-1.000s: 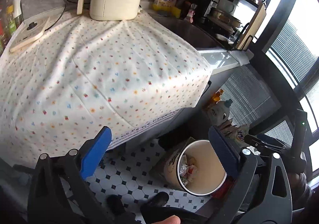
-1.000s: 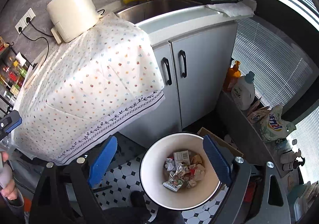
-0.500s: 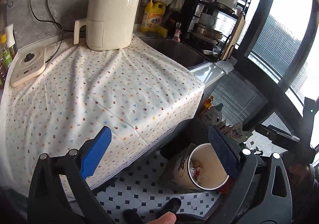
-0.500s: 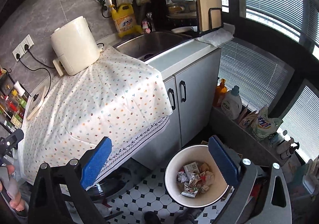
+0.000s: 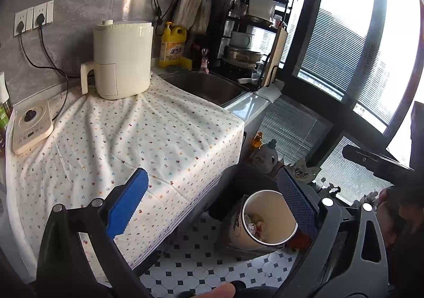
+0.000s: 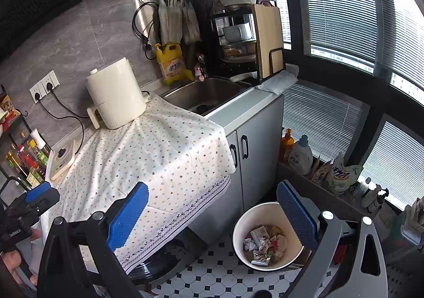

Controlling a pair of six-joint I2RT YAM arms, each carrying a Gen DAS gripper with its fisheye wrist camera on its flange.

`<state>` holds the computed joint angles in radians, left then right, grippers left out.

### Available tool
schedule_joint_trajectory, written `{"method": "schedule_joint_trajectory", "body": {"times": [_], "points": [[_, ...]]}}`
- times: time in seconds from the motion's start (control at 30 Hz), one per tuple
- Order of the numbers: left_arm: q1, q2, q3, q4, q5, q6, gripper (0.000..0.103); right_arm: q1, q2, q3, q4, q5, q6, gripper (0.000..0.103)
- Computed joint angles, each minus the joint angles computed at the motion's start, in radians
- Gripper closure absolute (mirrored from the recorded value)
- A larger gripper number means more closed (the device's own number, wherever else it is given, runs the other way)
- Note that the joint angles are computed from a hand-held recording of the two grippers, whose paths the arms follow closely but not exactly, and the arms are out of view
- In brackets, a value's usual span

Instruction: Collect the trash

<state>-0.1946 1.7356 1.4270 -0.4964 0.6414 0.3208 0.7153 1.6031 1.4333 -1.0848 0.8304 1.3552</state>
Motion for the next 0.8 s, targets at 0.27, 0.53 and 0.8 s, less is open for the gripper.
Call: {"method": "schedule_joint_trajectory", "body": {"times": [0.27, 0.53, 0.8], "points": [[0.007, -0.125, -0.095, 0.066, -0.033, -0.038, 0.006, 0.111, 0.013, 0.056, -0.035, 0.062, 0.021, 0.008], [-0.028, -0.236, -0.217, 0.158, -0.062, -0.074, 0.006, 0.172, -0.005, 0.046, -0.077, 0.102, 0.058, 0.008], [-0.074, -0.27, -0.253, 0.174, -0.102, -0.076, 0.006, 0.202, -0.053, -0.034, -0.088, 0.134, 0.136, 0.008]]}}
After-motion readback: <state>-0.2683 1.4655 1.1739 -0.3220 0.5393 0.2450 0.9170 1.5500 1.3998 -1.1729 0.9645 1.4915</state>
